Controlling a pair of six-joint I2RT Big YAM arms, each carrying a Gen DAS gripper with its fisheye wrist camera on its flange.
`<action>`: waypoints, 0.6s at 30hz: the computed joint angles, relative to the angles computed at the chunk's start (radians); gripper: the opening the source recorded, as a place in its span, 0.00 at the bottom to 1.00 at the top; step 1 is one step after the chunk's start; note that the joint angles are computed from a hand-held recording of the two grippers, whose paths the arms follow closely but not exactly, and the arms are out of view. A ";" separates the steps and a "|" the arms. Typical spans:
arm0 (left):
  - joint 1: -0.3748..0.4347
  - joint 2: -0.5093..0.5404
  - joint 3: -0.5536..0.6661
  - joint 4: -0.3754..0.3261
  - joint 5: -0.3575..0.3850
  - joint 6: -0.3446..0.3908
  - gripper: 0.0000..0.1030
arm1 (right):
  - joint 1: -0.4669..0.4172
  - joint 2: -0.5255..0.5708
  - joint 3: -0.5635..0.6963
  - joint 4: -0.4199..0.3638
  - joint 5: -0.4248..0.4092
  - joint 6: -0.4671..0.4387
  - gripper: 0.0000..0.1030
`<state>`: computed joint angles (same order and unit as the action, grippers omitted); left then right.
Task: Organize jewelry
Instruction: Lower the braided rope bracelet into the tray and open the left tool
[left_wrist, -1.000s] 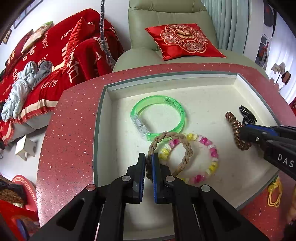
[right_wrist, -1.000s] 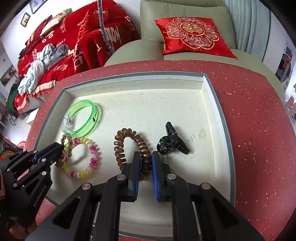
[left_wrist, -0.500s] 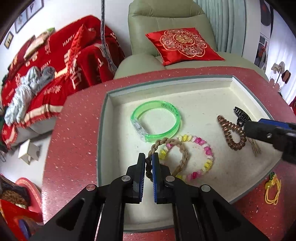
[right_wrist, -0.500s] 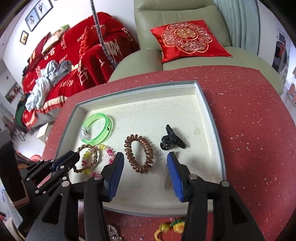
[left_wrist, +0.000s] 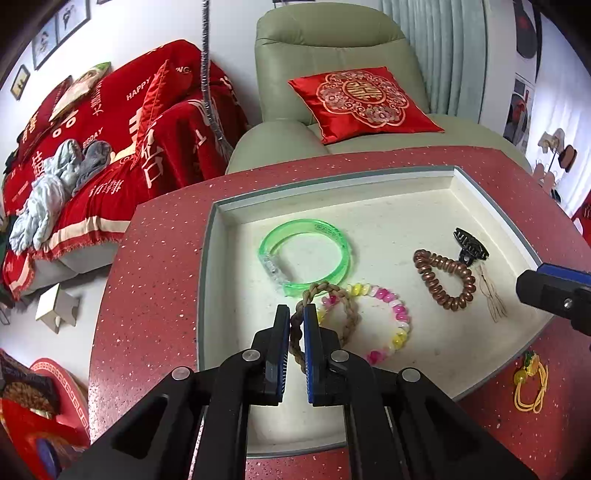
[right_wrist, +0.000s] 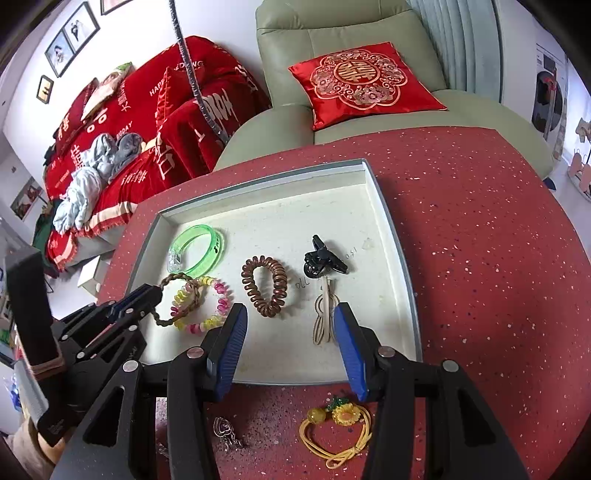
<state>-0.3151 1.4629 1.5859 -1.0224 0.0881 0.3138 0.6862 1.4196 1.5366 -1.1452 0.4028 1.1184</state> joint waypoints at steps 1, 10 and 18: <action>-0.002 0.002 0.001 -0.003 -0.001 0.001 0.24 | 0.001 -0.004 -0.003 -0.001 0.002 0.003 0.51; 0.002 -0.001 0.000 -0.005 0.008 -0.023 0.24 | 0.016 -0.038 -0.031 -0.009 0.017 0.025 0.51; -0.001 -0.033 -0.024 0.057 0.007 -0.057 1.00 | 0.041 -0.067 -0.060 -0.004 0.040 0.049 0.65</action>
